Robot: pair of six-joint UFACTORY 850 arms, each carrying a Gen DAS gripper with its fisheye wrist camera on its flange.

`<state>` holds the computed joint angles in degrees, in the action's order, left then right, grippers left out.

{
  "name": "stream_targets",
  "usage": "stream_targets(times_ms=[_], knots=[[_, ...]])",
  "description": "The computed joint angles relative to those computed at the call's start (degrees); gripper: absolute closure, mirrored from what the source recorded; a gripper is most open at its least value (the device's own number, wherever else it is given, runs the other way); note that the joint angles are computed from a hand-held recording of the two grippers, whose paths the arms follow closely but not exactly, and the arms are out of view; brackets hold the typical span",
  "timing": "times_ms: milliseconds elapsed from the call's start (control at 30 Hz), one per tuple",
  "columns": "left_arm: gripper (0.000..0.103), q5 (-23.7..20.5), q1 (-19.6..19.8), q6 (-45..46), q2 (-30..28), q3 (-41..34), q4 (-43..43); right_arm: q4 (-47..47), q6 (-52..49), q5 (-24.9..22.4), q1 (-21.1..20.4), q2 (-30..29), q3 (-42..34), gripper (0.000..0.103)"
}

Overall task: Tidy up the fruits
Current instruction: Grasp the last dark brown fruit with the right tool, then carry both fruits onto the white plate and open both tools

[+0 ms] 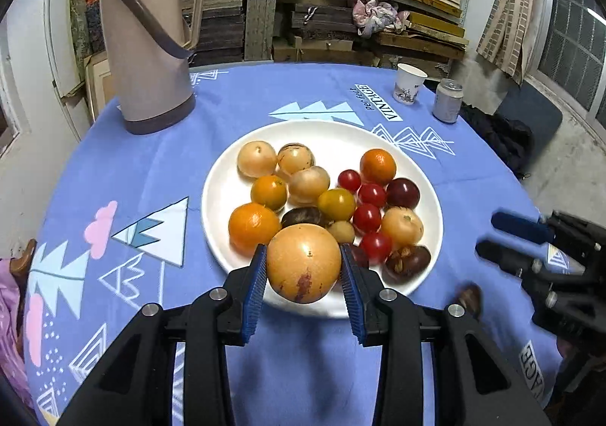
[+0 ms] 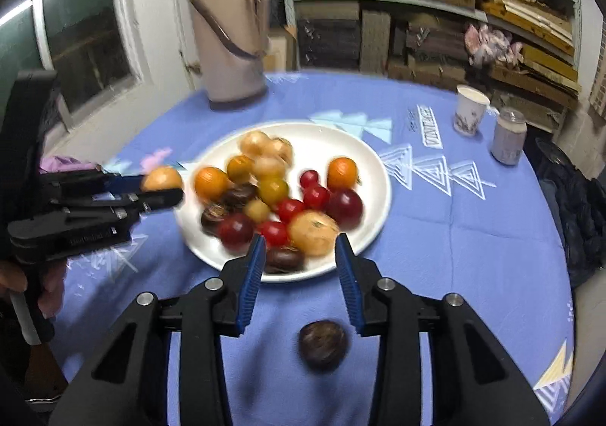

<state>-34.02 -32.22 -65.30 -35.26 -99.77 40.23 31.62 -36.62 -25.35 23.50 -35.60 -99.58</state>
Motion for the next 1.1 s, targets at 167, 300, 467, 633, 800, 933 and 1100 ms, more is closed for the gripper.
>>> stream_targets(times_ms=[167,300,467,633,800,933,1100], knots=[[0.065,-0.18,-0.26,1.14,-1.10,-0.92,0.24,0.69,-1.06,-4.28,-1.95,0.27,4.12,0.043],[0.065,1.12,-0.64,0.62,-0.19,0.79,0.43,0.74,-3.39,-2.32,-1.00,1.56,7.74,0.044],[0.065,1.26,-0.78,0.81,0.50,1.82,-0.77,-9.86,7.05,-2.22,0.82,-1.18,5.02,0.056],[0.065,1.68,-0.83,0.33,1.15,2.84,-0.96,-13.99,10.55,-1.82,1.26,-0.98,5.95,0.060],[0.065,2.03,-1.10,0.24,1.59,3.46,-0.80,-13.07,10.49,-1.07,1.14,-0.60,6.29,0.061],[0.065,1.77,-1.10,-0.03,1.83,3.68,-0.31,-8.07,5.47,0.52,0.88,0.47,5.85,0.061],[0.065,1.63,-0.74,0.08,1.71,3.01,0.03,-1.43,-1.14,1.25,0.71,0.23,1.90,0.061]])
